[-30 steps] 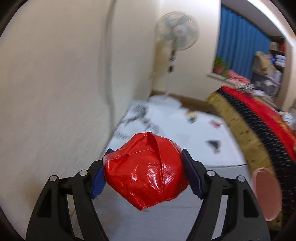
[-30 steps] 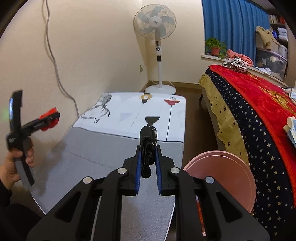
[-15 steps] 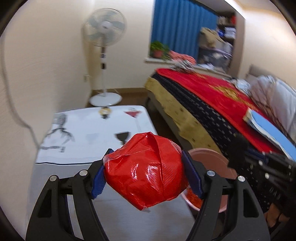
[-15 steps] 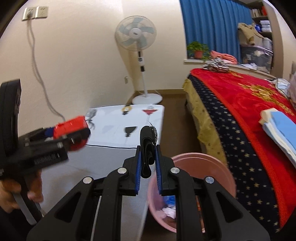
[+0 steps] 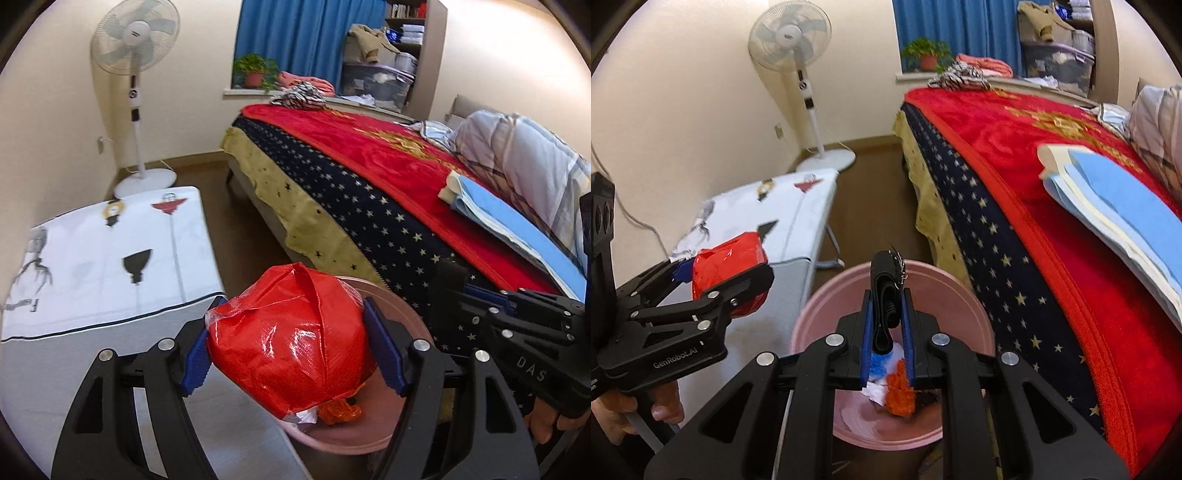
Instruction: Collect trash
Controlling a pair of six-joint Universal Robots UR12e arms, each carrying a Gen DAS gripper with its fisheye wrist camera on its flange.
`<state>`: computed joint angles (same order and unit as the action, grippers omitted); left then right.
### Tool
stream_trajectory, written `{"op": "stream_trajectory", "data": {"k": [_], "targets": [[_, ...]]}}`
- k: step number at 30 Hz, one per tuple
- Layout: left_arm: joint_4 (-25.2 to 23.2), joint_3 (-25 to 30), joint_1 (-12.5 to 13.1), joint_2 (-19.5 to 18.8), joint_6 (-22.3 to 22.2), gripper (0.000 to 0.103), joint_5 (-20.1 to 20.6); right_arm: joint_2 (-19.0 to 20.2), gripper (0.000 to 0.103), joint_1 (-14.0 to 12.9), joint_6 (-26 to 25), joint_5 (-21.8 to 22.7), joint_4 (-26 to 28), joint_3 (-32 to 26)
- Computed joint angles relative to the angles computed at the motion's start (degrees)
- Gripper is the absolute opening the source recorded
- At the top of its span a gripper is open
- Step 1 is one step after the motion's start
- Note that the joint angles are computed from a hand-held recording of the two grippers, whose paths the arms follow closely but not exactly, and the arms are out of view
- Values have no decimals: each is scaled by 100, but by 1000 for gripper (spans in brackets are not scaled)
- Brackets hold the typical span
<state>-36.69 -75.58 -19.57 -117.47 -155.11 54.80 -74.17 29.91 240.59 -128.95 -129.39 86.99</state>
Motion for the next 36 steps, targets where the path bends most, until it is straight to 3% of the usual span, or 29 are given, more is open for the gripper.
{"op": "stream_trajectory", "data": {"k": [12,14,16,17,20,24,27,29,31,33,36], "targets": [[-101,57,-225,-177,214,75,228,-131,19,-207,153,297,339,239],[-108,61,-248,-197,236,77,279,-120,29,-249,152,378,433,239],[-126,83,-271,-216,209,94,392,-106,49,-275,85,451,486,233],[-6,64,-279,-226,111,95,467,-89,56,-273,131,419,607,201],[21,96,-278,-265,-22,95,546,-73,68,-268,284,294,930,126],[76,108,-284,-264,-78,95,731,-81,76,-220,293,116,925,95],[294,18,-255,-120,-37,95,958,-39,82,-52,220,-438,1024,-82],[701,-163,-183,82,-111,95,1062,25,97,199,225,-1229,1071,-267],[1185,-403,-72,363,-207,95,1190,129,98,475,323,-2030,1197,-505],[1363,-677,139,726,-229,95,998,252,98,768,408,-2616,1279,-790],[1437,-1136,497,1244,-261,95,639,423,98,1173,603,-3047,1251,-1079]]}}
